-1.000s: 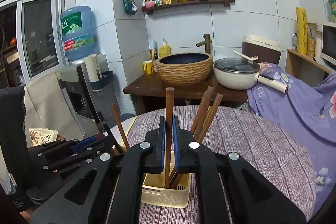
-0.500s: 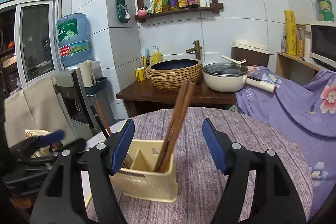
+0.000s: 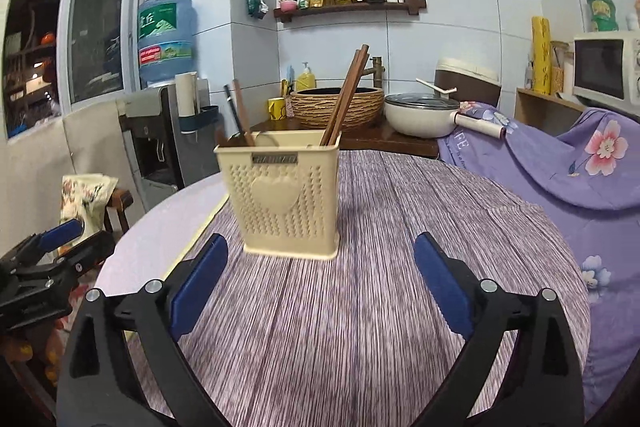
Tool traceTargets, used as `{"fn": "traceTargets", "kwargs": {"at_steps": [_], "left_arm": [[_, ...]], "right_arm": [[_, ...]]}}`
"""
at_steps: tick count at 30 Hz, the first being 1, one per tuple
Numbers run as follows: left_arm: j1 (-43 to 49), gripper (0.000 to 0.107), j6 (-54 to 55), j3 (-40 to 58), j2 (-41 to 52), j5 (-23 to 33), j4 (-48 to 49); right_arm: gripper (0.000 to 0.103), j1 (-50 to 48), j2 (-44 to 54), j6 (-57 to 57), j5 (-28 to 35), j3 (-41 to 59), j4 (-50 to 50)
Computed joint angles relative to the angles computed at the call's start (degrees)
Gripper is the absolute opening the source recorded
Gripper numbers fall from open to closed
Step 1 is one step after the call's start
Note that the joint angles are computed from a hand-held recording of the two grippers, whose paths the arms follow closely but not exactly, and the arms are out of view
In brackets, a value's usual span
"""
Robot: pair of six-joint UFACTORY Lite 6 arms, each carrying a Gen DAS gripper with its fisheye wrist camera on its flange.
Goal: Organize utensils
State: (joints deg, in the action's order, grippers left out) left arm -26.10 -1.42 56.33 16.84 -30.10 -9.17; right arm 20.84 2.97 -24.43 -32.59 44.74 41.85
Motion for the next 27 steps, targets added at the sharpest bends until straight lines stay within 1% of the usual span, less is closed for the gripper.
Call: {"fn": "traceTargets", "kwargs": {"at_steps": [2, 4, 6, 9, 13, 15, 18, 23, 25, 27], "left_arm": [[-1.3, 0.097, 2.3, -5.3, -2.8, -2.2, -3.2], [-2.3, 0.097, 3.1, -10.5, -5.7, -5.8, -4.0], [-3.5, 0.097, 6.0, -14.8, -8.5, -8.0, -6.9], [-3.6, 0.097, 4.9, -18.8, -12.1, -8.4, -5.3], [-4.5, 0.097, 6.2, -23.5, -17.1, -10.8, -6.5], [-5.0, 0.097, 5.7, -25.0, -18.9, -11.0, -6.4], [-5.7, 0.097, 4.5, -26.6, -20.6, -10.7, -5.5], [-7.6, 0.097, 5.6, -27.6, -21.2, -10.9, -6.8], [-8.2, 0.097, 6.3, -27.9, -21.6, -11.1, -7.5], [-8.4, 0.097, 7.0, -28.0, -21.8, -11.3, -8.1]], "right_arm": [[0.097, 2.9, -1.6, 1.7, -3.4, -4.4, 0.9], [0.097, 6.3, -4.1, 4.6, -6.2, -9.8, 0.1], [0.097, 11.2, -6.0, 3.6, -10.0, -13.9, 3.2], [0.097, 19.3, -9.2, 0.3, -15.7, -18.5, 11.2], [0.097, 26.2, -16.1, -1.2, -19.9, -24.3, 18.1], [0.097, 30.4, -19.2, -4.2, -22.5, -26.4, 23.7], [0.097, 35.2, -22.6, -7.0, -26.1, -28.9, 29.2], [0.097, 38.0, -24.7, -8.8, -28.0, -30.0, 31.9], [0.097, 37.6, -25.2, -9.4, -27.1, -29.7, 31.6], [0.097, 38.0, -25.1, -9.6, -27.5, -29.4, 31.8]]}}
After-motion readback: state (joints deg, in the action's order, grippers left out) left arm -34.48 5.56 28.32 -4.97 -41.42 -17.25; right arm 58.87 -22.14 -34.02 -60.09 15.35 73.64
